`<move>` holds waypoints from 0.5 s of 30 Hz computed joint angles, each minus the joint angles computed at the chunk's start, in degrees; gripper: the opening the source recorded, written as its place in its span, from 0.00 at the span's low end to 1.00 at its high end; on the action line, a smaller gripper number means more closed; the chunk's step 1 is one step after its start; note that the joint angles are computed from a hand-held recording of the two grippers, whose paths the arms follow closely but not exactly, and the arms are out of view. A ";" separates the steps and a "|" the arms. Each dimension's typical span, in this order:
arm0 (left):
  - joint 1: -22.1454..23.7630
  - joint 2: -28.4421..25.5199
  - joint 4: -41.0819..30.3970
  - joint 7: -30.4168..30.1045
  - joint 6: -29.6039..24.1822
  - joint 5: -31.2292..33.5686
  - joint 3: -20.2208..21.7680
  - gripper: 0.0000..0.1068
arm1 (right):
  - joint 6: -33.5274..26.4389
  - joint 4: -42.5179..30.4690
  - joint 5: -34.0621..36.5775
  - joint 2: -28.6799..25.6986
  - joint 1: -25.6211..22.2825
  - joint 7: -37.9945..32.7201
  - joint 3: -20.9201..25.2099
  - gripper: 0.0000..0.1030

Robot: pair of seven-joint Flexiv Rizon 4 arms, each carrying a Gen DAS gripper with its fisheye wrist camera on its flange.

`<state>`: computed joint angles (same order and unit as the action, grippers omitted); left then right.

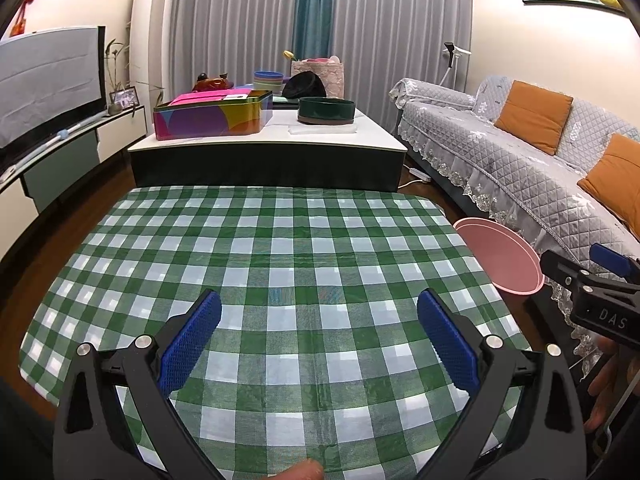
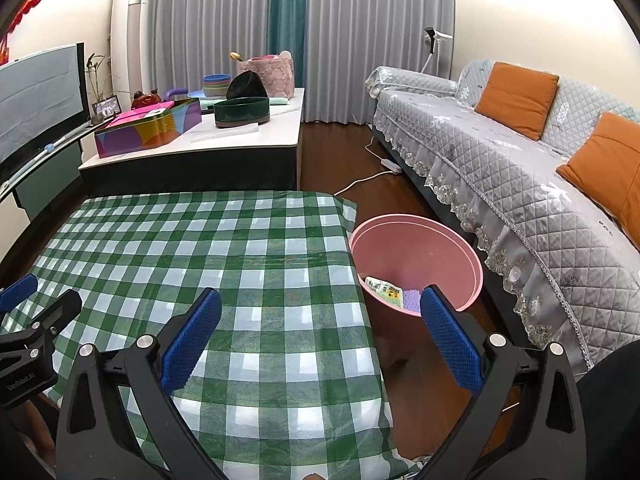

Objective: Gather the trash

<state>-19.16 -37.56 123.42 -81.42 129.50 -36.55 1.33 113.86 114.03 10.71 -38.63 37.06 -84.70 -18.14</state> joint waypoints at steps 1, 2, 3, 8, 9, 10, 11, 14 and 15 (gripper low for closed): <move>0.02 -0.01 0.02 -0.04 0.05 0.06 0.00 0.89 | -0.01 0.02 0.03 0.04 0.02 -0.01 0.00 0.95; 0.01 -0.01 0.02 -0.05 0.05 0.07 0.00 0.89 | 0.04 0.01 0.00 -0.02 -0.08 -0.03 0.06 0.95; 0.10 -0.01 -0.01 -0.05 0.00 0.27 -0.05 0.89 | 0.04 0.00 0.02 -0.01 -0.09 -0.05 0.06 0.95; -0.07 -0.10 -0.36 0.23 -0.40 0.21 0.06 0.89 | 0.02 0.03 0.00 0.04 -0.18 -0.09 0.17 0.95; -0.10 -0.14 -0.42 0.27 -0.41 0.18 0.09 0.89 | 0.03 0.00 -0.02 0.01 -0.21 -0.11 0.17 0.95; -0.17 -0.15 -0.38 0.28 -0.33 0.13 0.14 0.89 | 0.03 0.00 -0.01 0.01 -0.21 -0.12 0.17 0.95; -0.16 -0.15 -0.38 0.28 -0.33 0.13 0.13 0.89 | -0.02 0.00 0.04 0.03 -0.18 -0.09 0.15 0.95; -0.13 -0.19 -0.44 0.26 -0.34 0.24 0.08 0.89 | -0.03 -0.02 0.01 0.02 -0.22 -0.07 0.18 0.95; -0.11 -0.22 -0.48 0.26 -0.34 0.30 0.06 0.89 | -0.03 0.02 0.05 0.05 -0.18 -0.07 0.16 0.95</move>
<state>-19.28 -37.78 122.94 -81.16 129.17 -36.25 1.40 113.83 114.06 10.76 -38.58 36.87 -84.76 -17.98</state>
